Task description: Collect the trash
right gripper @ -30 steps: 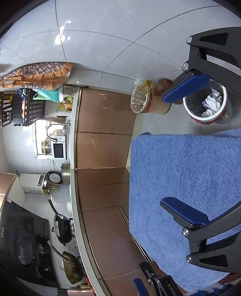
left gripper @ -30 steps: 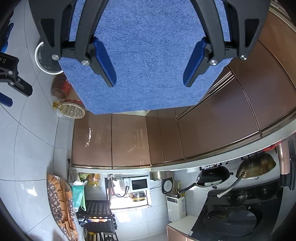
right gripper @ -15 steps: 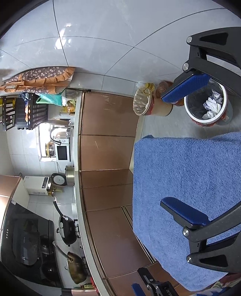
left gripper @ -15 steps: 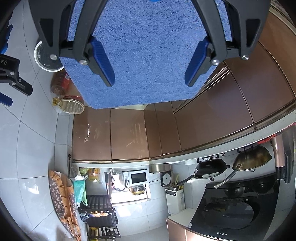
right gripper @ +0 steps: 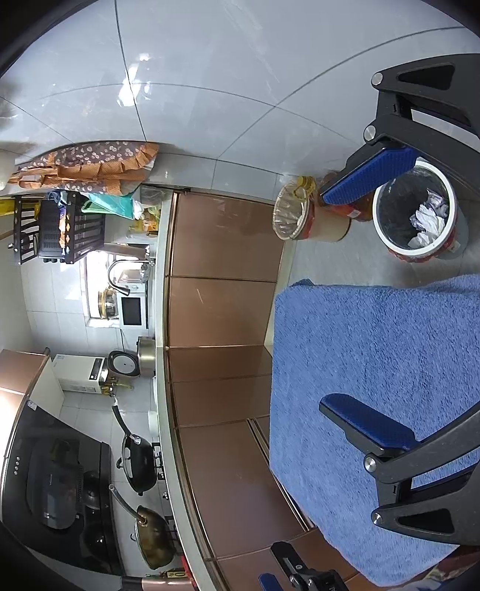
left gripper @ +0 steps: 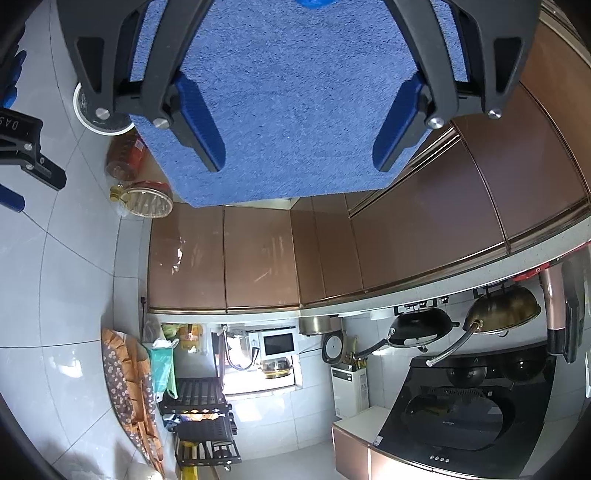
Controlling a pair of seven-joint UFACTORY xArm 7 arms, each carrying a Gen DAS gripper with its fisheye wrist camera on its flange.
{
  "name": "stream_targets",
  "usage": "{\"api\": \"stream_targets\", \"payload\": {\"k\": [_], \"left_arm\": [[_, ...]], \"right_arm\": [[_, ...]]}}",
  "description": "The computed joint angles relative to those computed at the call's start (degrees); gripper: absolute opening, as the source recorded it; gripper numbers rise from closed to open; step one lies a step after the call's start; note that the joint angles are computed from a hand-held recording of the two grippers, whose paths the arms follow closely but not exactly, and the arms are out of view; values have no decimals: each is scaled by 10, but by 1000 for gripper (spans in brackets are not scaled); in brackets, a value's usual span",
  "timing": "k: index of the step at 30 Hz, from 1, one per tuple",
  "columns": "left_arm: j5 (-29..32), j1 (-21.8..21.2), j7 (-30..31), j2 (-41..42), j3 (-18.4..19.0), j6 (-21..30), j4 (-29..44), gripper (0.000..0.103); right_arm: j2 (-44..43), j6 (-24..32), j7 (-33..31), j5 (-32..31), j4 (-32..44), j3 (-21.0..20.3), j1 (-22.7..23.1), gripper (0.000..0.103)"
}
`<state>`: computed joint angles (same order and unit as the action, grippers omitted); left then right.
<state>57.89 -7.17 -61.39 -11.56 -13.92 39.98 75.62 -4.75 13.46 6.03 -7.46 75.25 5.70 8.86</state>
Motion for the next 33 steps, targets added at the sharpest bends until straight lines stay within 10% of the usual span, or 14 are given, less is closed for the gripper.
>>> {"api": "stream_targets", "payload": {"k": [33], "left_arm": [[-10,14,-17,-30,-21,-33,-21,83]], "right_arm": [[-49,-39,83,-93,-42,24,-45,103]]}}
